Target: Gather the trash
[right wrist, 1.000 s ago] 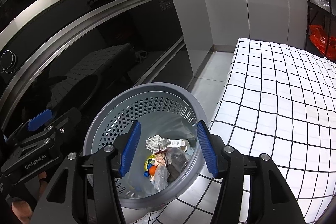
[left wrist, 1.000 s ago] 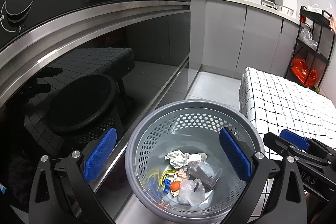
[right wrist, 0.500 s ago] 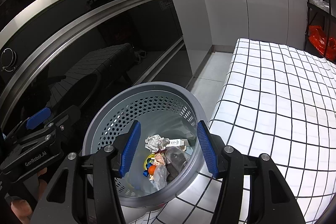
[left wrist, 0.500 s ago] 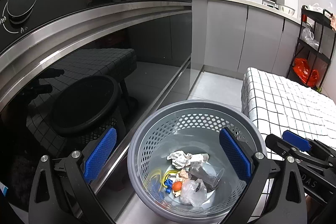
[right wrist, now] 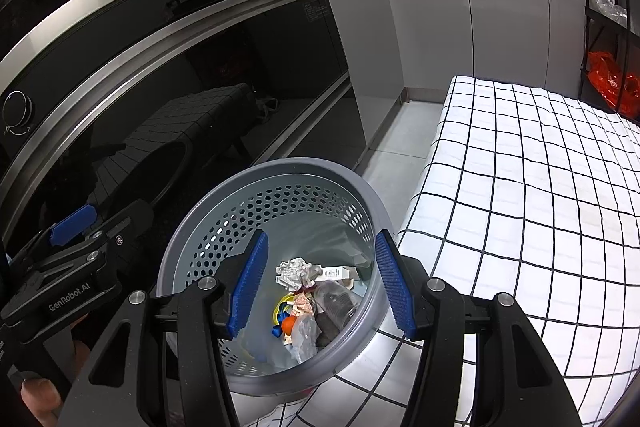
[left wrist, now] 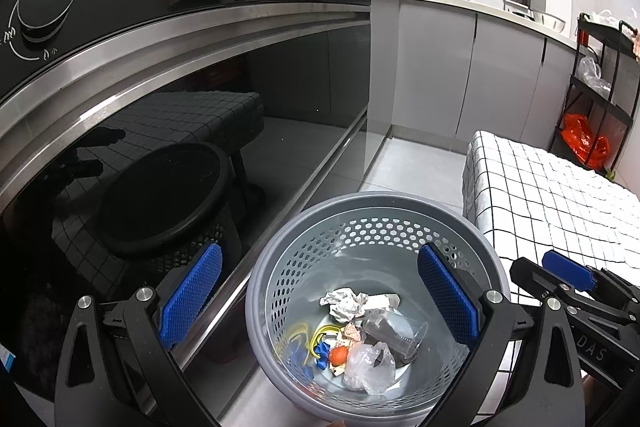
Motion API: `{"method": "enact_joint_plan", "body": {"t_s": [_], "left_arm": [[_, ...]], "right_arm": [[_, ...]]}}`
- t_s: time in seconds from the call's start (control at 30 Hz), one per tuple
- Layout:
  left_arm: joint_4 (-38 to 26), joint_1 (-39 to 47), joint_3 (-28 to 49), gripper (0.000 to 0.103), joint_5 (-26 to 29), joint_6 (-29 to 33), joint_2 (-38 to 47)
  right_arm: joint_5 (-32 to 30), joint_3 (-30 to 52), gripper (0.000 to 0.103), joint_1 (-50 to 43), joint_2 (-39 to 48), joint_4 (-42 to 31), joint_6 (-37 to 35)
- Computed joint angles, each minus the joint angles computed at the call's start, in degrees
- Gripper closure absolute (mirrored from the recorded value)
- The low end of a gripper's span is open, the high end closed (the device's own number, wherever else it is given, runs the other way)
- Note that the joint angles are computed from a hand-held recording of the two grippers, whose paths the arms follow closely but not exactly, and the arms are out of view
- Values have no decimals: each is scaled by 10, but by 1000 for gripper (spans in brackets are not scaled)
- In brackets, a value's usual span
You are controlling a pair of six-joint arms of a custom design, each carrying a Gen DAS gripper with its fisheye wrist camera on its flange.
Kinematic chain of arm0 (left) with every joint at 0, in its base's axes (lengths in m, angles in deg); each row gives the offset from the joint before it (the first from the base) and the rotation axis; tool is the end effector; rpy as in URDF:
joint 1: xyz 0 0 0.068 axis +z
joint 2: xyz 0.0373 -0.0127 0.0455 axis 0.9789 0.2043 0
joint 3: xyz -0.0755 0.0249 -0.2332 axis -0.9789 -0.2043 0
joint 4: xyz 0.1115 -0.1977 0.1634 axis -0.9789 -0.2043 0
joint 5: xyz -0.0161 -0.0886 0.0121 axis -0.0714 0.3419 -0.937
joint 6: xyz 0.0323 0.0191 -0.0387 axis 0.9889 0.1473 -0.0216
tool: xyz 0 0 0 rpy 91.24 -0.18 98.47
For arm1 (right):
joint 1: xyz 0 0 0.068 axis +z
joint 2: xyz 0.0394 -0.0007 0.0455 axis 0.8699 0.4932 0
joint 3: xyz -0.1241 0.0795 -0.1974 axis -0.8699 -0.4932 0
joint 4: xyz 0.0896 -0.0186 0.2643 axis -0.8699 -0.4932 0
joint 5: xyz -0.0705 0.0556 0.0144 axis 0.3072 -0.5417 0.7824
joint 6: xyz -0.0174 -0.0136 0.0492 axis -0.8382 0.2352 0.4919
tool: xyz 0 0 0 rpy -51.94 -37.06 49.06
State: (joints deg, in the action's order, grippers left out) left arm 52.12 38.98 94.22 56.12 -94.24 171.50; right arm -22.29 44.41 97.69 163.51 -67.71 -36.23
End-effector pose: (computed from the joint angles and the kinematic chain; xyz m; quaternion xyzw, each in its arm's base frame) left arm 0.2478 -0.1791 0.1002 0.0168 0.8989 0.0134 0.4376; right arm 0.2977 0.2144 0.0815 0.0412 0.9170 0.1243 0.3768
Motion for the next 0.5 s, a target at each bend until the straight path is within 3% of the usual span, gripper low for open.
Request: {"method": "enact_joint_plan", "body": {"t_s": [0.5], "left_arm": [[1, 2, 0, 6, -2, 0, 1]], "right_arm": [[2, 6, 49, 2, 2, -5, -5]]}}
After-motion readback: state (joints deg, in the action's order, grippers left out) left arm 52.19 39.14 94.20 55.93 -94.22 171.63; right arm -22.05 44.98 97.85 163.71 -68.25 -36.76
